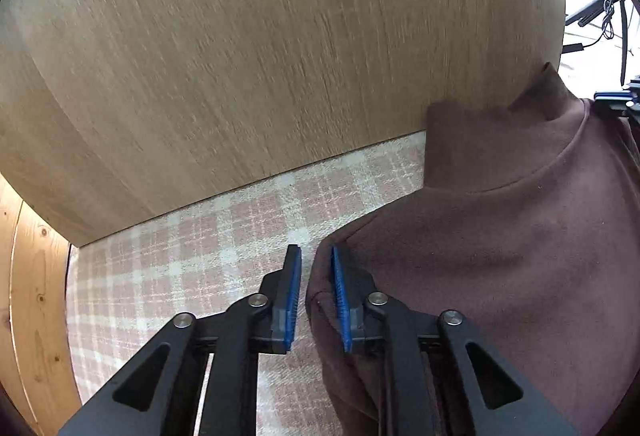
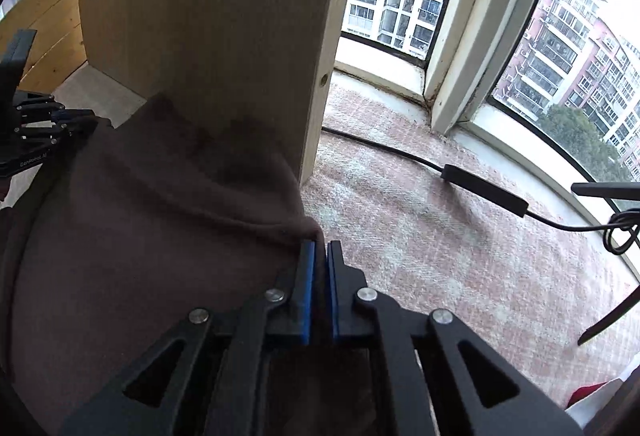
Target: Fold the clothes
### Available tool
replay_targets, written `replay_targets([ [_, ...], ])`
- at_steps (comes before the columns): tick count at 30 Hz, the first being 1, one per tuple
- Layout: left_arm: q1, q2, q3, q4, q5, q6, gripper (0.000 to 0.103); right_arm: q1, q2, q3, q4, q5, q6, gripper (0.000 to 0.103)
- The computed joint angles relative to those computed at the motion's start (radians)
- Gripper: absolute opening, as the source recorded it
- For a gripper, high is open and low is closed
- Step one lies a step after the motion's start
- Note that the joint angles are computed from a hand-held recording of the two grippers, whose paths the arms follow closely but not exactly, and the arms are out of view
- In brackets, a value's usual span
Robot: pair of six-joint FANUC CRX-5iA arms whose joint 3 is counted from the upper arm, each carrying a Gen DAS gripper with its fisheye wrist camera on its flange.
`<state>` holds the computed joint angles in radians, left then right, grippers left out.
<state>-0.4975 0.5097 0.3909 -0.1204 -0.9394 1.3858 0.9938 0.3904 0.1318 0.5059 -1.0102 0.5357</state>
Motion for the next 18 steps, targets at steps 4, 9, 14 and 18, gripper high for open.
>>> replay_targets([
  [4,0.020,-0.107,-0.080,0.044,0.035,-0.005,0.031,0.035,-0.205,-0.200,0.063,0.082,-0.191,0.011],
  [9,0.056,-0.335,-0.293,0.158,0.088,-0.126,0.031,0.176,-0.381,-0.383,0.025,0.110,-0.365,0.017],
  [14,0.148,-0.586,-0.510,0.282,0.002,-0.168,0.032,0.299,-0.310,-0.357,-0.209,0.055,-0.243,0.017],
  [18,0.320,-0.875,-0.684,0.314,-0.160,-0.156,0.033,0.339,-0.329,-0.370,-0.227,0.027,-0.273,0.017],
])
